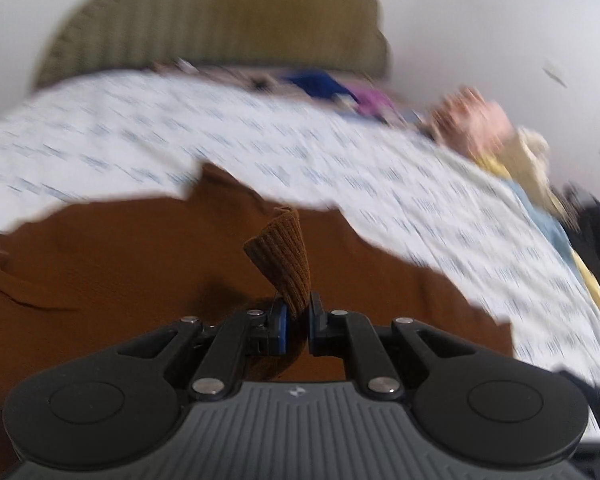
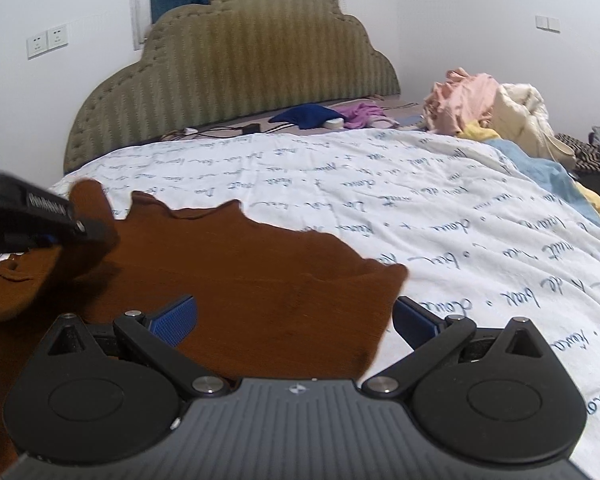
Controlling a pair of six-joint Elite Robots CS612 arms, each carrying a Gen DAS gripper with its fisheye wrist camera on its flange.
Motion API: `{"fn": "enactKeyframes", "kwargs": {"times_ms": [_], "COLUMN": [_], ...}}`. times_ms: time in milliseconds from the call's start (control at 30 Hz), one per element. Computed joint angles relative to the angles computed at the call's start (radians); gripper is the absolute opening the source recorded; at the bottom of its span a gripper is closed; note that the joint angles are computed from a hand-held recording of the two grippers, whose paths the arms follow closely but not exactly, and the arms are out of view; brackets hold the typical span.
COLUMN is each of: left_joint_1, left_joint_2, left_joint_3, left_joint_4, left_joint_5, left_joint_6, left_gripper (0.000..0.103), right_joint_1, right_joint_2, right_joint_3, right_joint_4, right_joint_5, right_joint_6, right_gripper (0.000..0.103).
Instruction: Fold small clothes
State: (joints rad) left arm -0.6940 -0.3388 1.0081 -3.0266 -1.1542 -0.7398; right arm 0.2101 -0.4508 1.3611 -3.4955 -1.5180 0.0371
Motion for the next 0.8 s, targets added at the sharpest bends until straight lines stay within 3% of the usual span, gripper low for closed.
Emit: {"fn": "enactKeyframes", "kwargs": {"times_ms": [67,133,167,200,267,400,533,633,800], "left_joint_1": [0.008,0.01,0.011,0.011,0.011,0.004,0.007,0.01,0.002], "left_joint_2": [0.01,0.016,0.018,0.017,0.013,-0.018,-0.066,-0.101,-0.148], "left_joint_3": [-0.021,-0.032,-0.034,-0.031,-0.017,0.042,0.141,0.208,0.285], "left_joint_4": [0.034,0.051,0.049,0.041,0.003,-0.088,-0.229,-0.242,-0.128], "left_joint_5": [-0.086,-0.124,-0.135,-0.141,-0.148,-0.094,-0.016,0.037,0.135], "left_joint_6": [-0.001,-0.009,-0.012,-0.016,-0.018,-0.022,-0.101,-0.153,-0.162], "left_gripper": [0.017,0.025,0.035,0.056,0.086,0.087,0.087,0.087,0.087], "right_joint_1": [-0.002,-0.004,-0.006,-0.007,-0.009,-0.013,-0.016,-0.026,-0.042], "right_joint_2": [0.0,0.0,0.0,0.0,0.001,0.003,0.004,0.005,0.03], "right_joint_3": [0.003,0.005,0.009,0.01,0.01,0.009,0.006,-0.005,-0.074], "right_joint_4": [0.0,-0.003,-0.005,-0.006,-0.007,-0.009,-0.013,0.004,0.112], "right_joint_5": [-0.005,-0.011,-0.012,-0.013,-0.018,-0.033,0.011,0.132,0.342], "right_joint_6": [0.002,0.002,0.002,0.002,0.005,0.032,0.046,0.076,0.202], "right_gripper": [0.102,0.102,0.102,0.102,0.102,0.102,0.102,0.102,0.095]}}
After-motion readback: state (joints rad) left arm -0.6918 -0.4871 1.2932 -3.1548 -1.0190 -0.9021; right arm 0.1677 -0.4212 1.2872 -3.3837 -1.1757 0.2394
